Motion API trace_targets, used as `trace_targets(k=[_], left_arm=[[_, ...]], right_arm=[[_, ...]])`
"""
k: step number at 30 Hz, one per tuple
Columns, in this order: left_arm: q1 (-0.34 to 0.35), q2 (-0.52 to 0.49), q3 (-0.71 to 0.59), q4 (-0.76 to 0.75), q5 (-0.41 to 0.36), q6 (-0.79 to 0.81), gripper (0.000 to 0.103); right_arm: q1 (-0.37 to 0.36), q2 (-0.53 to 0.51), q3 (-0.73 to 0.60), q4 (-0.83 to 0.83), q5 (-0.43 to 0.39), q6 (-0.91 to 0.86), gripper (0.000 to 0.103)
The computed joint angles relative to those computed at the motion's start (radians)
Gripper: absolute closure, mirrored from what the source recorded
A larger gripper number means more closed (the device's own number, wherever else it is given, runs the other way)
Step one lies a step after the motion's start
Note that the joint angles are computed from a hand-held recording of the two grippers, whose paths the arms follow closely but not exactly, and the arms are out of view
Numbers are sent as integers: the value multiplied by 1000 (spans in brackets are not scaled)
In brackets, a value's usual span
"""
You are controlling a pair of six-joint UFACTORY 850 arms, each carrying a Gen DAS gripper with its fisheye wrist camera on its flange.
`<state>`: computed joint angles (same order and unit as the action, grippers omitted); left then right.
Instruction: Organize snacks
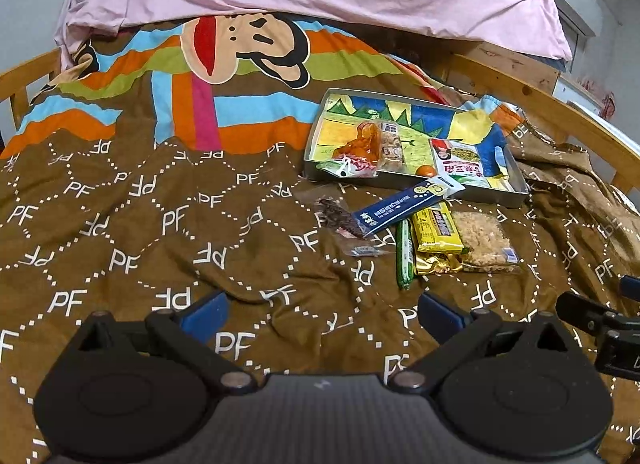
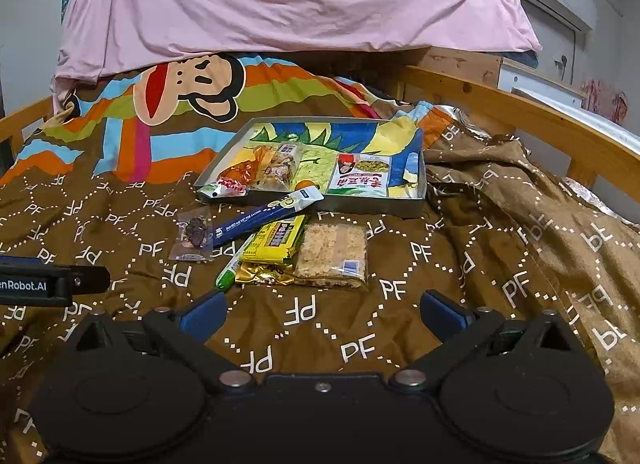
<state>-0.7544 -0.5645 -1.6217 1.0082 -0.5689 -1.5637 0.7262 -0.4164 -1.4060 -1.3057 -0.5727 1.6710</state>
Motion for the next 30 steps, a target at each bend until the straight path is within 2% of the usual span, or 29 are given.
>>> trace_targets(k=[7,13,24,30], left_arm=[[1,-6,-10,-24,-6,25,0],[-1,-19,-26,-41,-42,51,0],[-1,-20,-27,-44,-44,53,0],[-1,-38,-50,-39,-61,57,0]], right_arm=[[-3,-3,-4,10,5,-13,1],[-5,-5,-7,19,6,-19,1],[-6,-8,-11,29,14,-37,1],[-15,-21,-31,-9,10,-52,1]])
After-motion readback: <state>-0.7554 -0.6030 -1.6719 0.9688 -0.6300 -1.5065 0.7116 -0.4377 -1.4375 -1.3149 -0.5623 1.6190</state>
